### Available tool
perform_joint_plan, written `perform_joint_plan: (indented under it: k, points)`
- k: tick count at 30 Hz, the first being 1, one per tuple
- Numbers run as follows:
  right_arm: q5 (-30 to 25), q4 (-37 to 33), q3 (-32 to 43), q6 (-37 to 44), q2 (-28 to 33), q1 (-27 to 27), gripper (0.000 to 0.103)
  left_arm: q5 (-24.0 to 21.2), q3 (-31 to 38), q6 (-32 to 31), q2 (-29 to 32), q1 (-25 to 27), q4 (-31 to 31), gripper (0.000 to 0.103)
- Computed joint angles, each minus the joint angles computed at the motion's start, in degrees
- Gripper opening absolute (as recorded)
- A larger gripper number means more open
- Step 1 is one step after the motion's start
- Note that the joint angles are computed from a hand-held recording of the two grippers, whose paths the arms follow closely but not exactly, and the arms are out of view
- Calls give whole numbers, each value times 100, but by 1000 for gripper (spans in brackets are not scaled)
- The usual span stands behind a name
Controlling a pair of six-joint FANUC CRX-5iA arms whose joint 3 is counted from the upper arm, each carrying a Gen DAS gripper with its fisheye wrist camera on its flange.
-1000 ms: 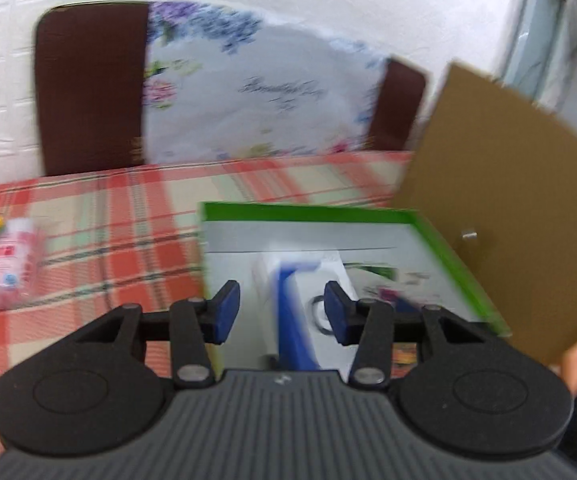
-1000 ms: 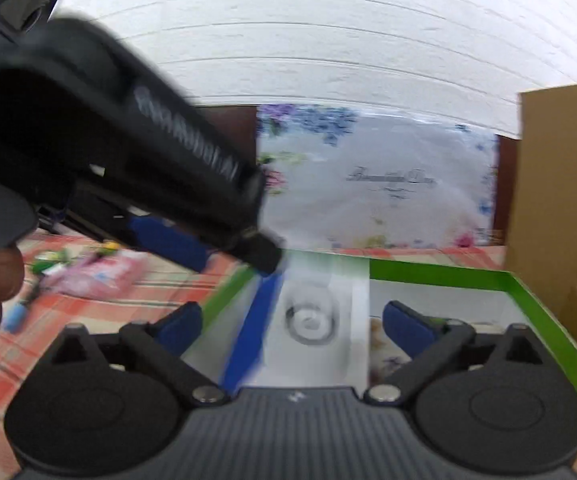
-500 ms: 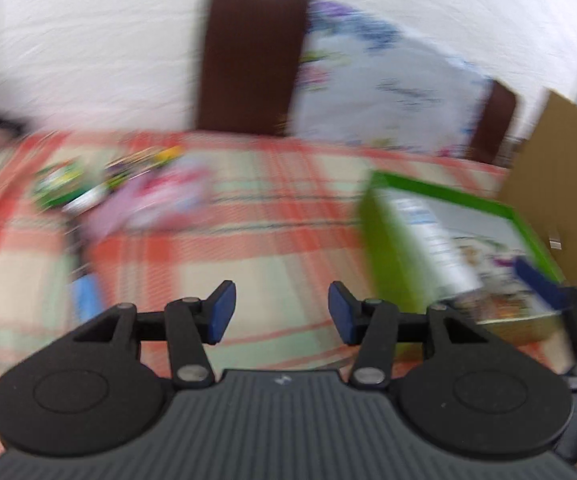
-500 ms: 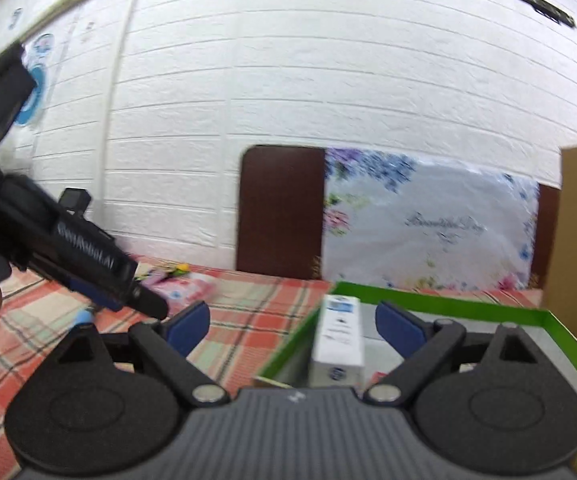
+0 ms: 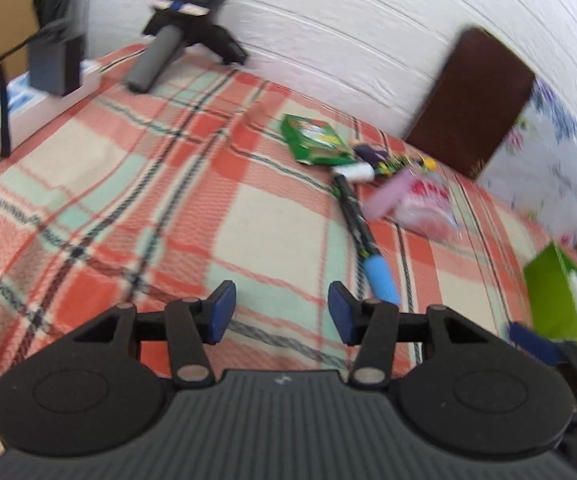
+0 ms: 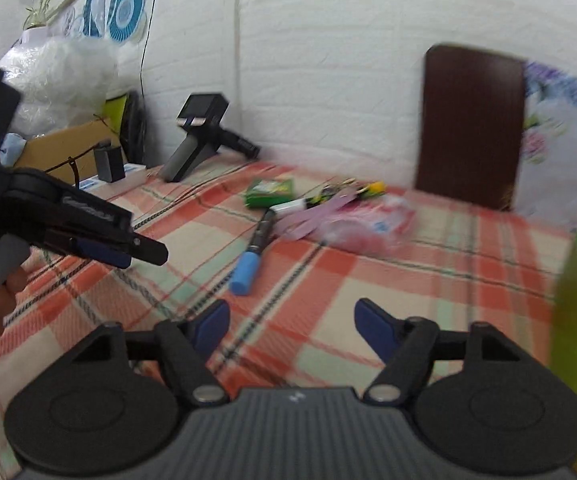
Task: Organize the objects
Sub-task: 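Grasp the blue-capped marker by its cap with the right tool, then carry the marker with the right tool into the green box, release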
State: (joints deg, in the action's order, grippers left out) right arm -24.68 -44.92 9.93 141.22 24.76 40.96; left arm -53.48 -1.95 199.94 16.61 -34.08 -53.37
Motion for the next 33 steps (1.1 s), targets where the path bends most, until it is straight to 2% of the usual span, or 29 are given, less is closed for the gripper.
perform_joint_plan:
  k: [5,7,8,9,13,15,17,18,19,21,26,30,33]
  points:
    - [-312,1455,1032,-1529,901,484,64,500,-232,229,-185,181,-73,52]
    - [-497,1758,1351,-1879,1189,565,48,703,-223,146,-167,270,-10,52]
    - [-429,1576,1341,-1716,1185,543,39,818,-229,88,-155,316,18,52]
    - [-535,1466,1346,-1645,1159,506,21,914,-221,21,-142,350,66,52]
    - [-1168,777,1157,-1408,875,180,20,1486,-282,-170,-119,489,310,52]
    - [-1776,194,1205,-1493,803,-133,20,1792,-302,-362,-70,584,577,52]
    - [-2297,-317,1260,-1628,786,-410,20,1766,-191,-313,33,501,586,51]
    - [-2466,-513,1247,-1581,762,-505,20,1789,-142,-397,71,491,669,44]
    - [-2572,-644,1199,-1490,719,-571,20,1966,-145,-548,88,542,840,32]
    - [-2457,-721,996,-1362,553,-583,20,2100,-69,-844,161,590,1186,21]
    - [-1870,-1387,371,-510,18,-904,20,1586,726,-1313,387,168,843,17]
    - [-1101,-2084,-138,355,-443,-1289,20,1714,1632,-2431,849,147,1200,17]
    - [-770,-2778,-407,978,-643,-1782,20,1866,2519,-3565,1432,144,1726,18]
